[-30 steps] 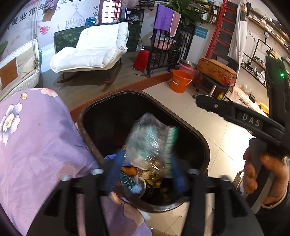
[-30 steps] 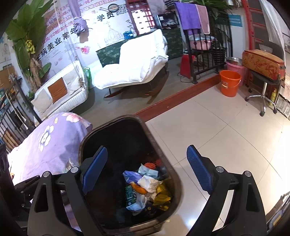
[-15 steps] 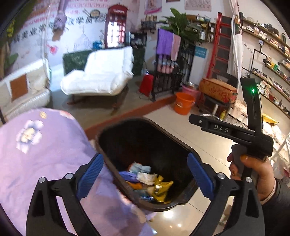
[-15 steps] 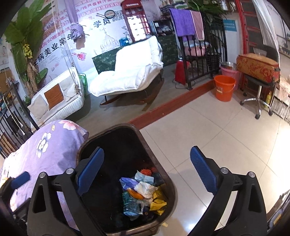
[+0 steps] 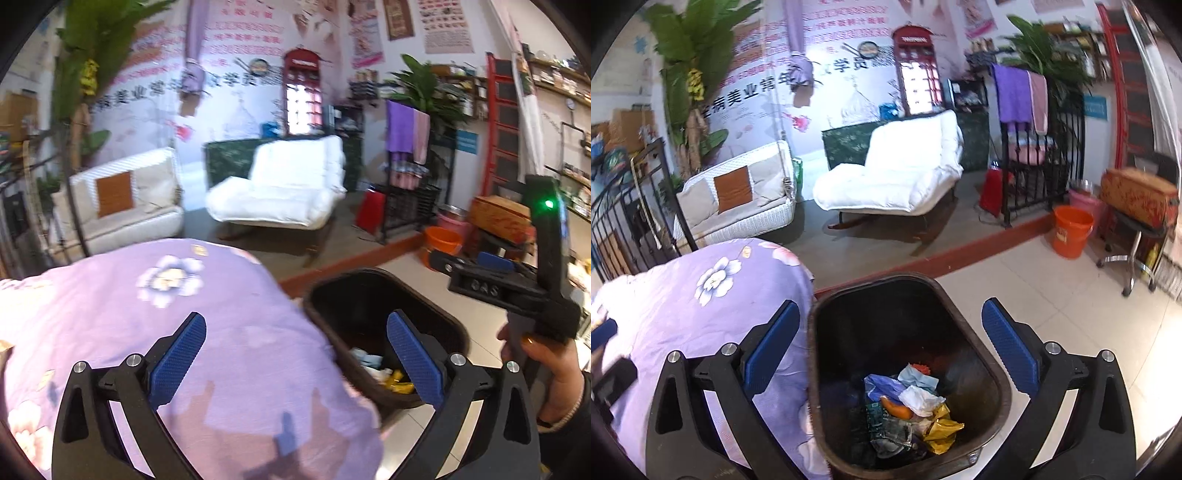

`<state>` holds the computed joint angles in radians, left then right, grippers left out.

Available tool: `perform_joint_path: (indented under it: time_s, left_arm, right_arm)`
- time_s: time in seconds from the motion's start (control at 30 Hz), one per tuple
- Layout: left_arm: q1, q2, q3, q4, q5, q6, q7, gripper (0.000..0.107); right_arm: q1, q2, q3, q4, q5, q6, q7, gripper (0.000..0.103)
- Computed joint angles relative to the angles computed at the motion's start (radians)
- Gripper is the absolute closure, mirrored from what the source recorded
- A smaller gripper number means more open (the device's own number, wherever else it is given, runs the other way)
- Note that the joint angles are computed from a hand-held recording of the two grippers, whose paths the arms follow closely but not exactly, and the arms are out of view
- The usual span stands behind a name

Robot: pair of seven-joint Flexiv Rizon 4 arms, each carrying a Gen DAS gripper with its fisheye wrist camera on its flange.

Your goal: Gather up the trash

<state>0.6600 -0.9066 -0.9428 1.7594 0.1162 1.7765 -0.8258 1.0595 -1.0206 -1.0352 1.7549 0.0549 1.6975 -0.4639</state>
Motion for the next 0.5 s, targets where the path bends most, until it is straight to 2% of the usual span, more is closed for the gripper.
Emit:
perform_joint_path:
  time_s: [0.13,0.3,0.37,0.5]
  left_arm:
    - [0.009,0.036,0.048,0.025,-0.007,0.067,-0.071,0.009]
    - [-0.009,0.091,0.152,0.046,-0.001,0.146,-0.192,0.009]
    - [0.002,0.105,0.171,0.059,0.013,0.165,-0.232,0.009]
    - [0.008,0.126,0.212,0.07,0.042,0.196,-0.301,0.009]
  right_arm:
    - [0.047,-0.016,-0.017,-0.005,0.0,0.007,-0.013,0.005]
    - [0.117,-0.046,-0.057,0.005,0.018,0.013,-0.012,0.005]
    - [0.131,-0.042,-0.054,0.007,0.014,0.025,-0.034,0.005]
    - [0.205,-0.083,-0.107,0.03,0.053,0.027,-0.032,0.005]
